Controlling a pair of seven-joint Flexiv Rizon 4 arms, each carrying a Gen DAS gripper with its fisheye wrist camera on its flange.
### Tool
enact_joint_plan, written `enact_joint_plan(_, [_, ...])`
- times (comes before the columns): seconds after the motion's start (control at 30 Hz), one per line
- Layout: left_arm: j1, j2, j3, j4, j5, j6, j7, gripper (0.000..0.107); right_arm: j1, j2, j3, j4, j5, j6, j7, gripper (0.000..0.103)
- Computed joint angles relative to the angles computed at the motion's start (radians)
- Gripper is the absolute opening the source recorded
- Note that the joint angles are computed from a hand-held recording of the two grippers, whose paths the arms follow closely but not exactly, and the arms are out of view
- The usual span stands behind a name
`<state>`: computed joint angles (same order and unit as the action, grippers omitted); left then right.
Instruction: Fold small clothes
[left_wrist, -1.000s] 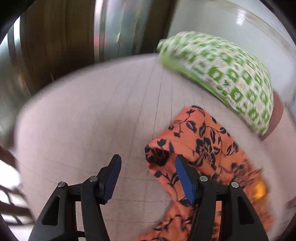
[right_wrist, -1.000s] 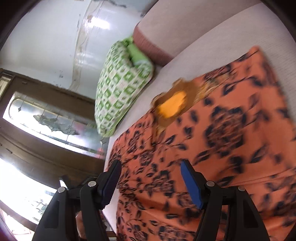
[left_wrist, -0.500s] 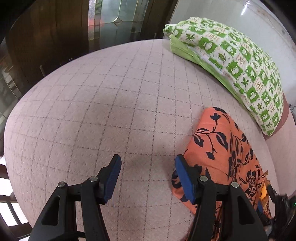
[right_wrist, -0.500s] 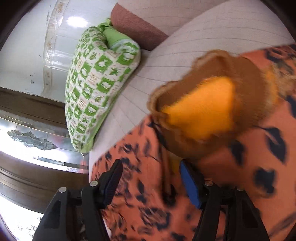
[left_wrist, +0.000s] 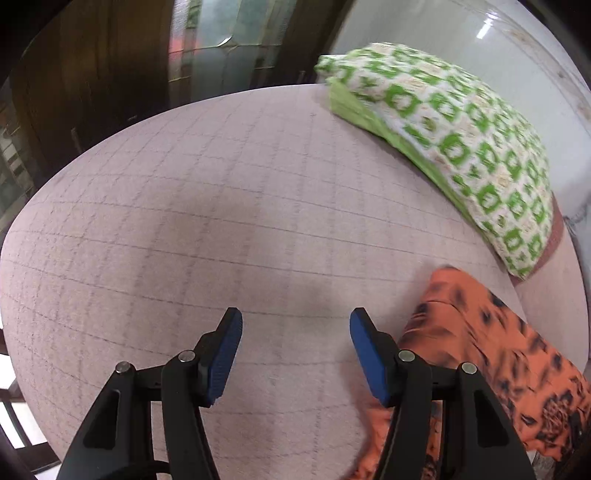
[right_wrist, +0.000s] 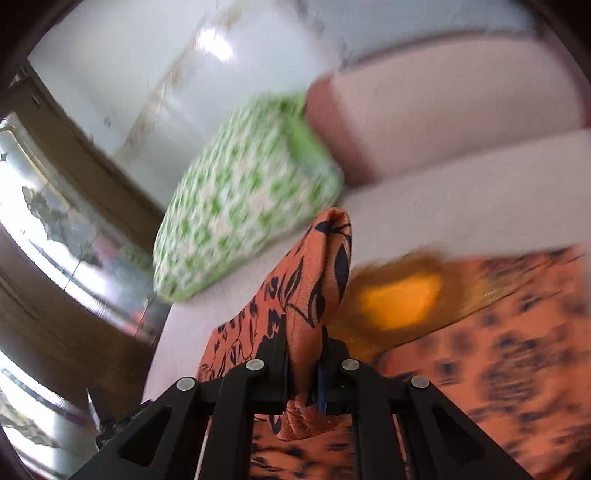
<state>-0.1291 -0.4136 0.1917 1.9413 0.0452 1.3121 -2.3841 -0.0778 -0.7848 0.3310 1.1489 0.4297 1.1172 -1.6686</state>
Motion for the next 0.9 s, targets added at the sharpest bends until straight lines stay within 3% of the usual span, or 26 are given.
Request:
enact_joint_plan(0.17, [-0.059, -0.048, -0.012, -0.089, 0.061, -0.01, 0.046, 0.061, -0.067, 0.06, -0.089, 0.115, -0.023, 0.031, 0.073, 0.011])
enact_joint_plan(0.27, [-0.112, -0.087, -0.009, -0.162, 0.105, -0.025, 0.071, 0.062, -0.118, 0.049, -0.114, 0.146, -0.033, 0.022, 0.125, 0.011])
enact_joint_plan(0.33, [-0.138, -0.125, -0.024, -0.226, 0.125, -0.051, 0.118, 0.064, -0.177, -0.003, -0.077, 0.086, -0.017, -0.104, 0.125, 0.015])
enact_joint_plan(0.4, [-0.166, -0.16, -0.025, -0.285, 0.145, -0.102, 0.16, 0.065, -0.182, -0.048, -0.098, 0.039, -0.03, -0.205, 0.166, 0.016])
enact_joint_plan(0.47, [-0.215, -0.198, 0.01, -0.36, 0.195, -0.214, 0.179, 0.065, -0.215, -0.072, -0.087, 0.012, 0.003, -0.246, 0.17, 0.019])
enact_joint_plan(0.53, [-0.228, -0.223, 0.017, -0.403, 0.226, -0.292, 0.182, 0.066, -0.217, -0.068, -0.111, 0.03, 0.028, -0.183, 0.196, 0.025])
enact_joint_plan(0.57, [-0.219, -0.22, 0.011, -0.392, 0.23, -0.272, 0.17, 0.069, -0.192, -0.055, -0.159, 0.06, -0.001, -0.121, 0.238, 0.025])
enact_joint_plan(0.63, [-0.2, -0.211, -0.001, -0.384, 0.222, -0.272, 0.159, 0.071, -0.194, -0.043, -0.174, 0.082, -0.014, -0.056, 0.266, 0.025])
enact_joint_plan(0.73, [-0.199, -0.204, 0.009, -0.382, 0.238, -0.265, 0.129, 0.071, -0.264, -0.042, -0.051, 0.073, 0.031, 0.026, 0.12, 0.025])
enact_joint_plan(0.83, [-0.212, -0.216, 0.023, -0.402, 0.284, -0.254, 0.109, 0.071, -0.275, -0.063, 0.031, 0.019, 0.032, -0.094, -0.04, 0.025])
enact_joint_plan(0.9, [-0.217, -0.225, 0.012, -0.423, 0.291, -0.319, 0.134, 0.073, -0.212, -0.094, -0.032, -0.018, -0.019, -0.192, 0.007, 0.025])
